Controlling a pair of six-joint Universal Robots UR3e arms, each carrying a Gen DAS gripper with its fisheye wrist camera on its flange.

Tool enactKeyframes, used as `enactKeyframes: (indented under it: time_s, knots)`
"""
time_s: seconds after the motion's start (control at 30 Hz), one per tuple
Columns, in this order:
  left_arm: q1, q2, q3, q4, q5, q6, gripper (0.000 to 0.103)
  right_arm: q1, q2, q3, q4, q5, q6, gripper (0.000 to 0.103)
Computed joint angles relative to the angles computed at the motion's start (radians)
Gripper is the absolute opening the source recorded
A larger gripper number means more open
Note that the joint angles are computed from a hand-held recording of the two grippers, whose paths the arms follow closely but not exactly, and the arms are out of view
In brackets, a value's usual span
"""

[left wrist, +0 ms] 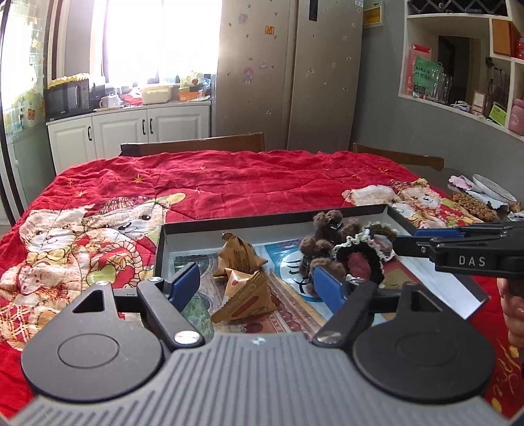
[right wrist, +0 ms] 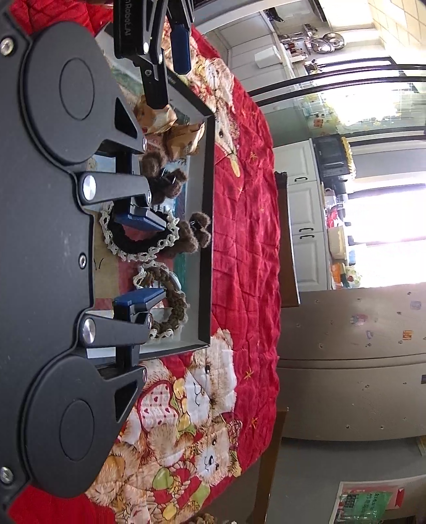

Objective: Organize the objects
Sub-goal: 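Open the left tool to drop the pyramid while the right tool releases the lace ring into the box, then withdraw both tools from the box toward the remaining crocheted rings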

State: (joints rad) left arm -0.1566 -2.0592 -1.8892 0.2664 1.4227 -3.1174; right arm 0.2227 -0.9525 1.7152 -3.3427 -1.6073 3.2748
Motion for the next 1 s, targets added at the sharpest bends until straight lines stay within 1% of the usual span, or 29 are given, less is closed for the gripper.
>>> enactKeyframes:
  time_s: [0.2, 0.63, 1.0]
  knots:
    - [0.009, 0.066, -0.076, 0.029, -0.010, 0.018, 0.085, 0.005, -0.069, 0.081, -0.038, 0.002, 0.000, 0.037]
    - [0.026, 0.217, -0.245, 0.098, -0.031, 0.060, 0.085, -0.008, -0.256, 0.336, -0.146, -0.001, -0.013, 0.037]
    - [0.032, 0.316, -0.376, 0.148, -0.028, 0.101, 0.085, -0.041, -0.423, 0.524, -0.190, 0.008, -0.027, 0.037]
